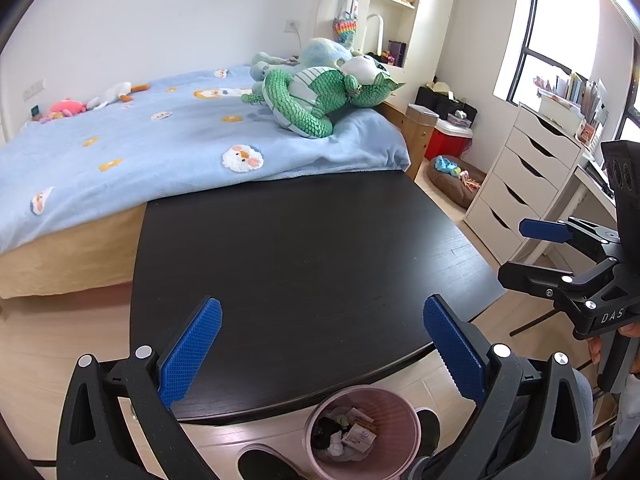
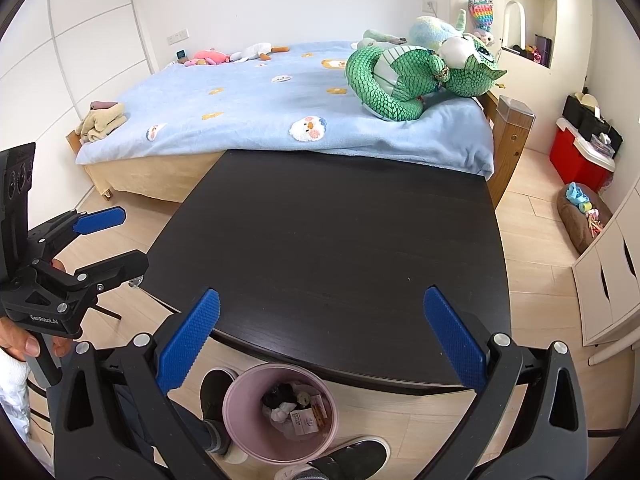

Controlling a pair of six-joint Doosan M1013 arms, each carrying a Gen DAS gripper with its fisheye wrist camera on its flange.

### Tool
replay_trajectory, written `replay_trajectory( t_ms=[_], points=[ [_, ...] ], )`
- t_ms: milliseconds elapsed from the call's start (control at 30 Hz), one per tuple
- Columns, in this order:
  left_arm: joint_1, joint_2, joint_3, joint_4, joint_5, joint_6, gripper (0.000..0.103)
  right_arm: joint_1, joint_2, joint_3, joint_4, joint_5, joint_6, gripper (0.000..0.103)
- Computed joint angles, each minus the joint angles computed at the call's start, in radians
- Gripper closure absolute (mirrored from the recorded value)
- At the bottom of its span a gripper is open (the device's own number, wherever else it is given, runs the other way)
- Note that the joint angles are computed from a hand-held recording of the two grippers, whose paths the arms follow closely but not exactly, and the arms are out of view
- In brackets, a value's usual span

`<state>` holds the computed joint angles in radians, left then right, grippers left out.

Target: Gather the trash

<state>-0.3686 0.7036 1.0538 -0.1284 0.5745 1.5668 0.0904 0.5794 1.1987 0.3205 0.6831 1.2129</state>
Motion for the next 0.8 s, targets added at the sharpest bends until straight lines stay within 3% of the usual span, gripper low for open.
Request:
replay_trajectory(
  t_ms=[800],
  points=[
    [-0.003, 0.002, 0.0, -0.011, 0.001, 0.01, 0.006, -0.003, 0.005, 0.005, -0.003, -0.001, -0.001, 0.003]
  ],
)
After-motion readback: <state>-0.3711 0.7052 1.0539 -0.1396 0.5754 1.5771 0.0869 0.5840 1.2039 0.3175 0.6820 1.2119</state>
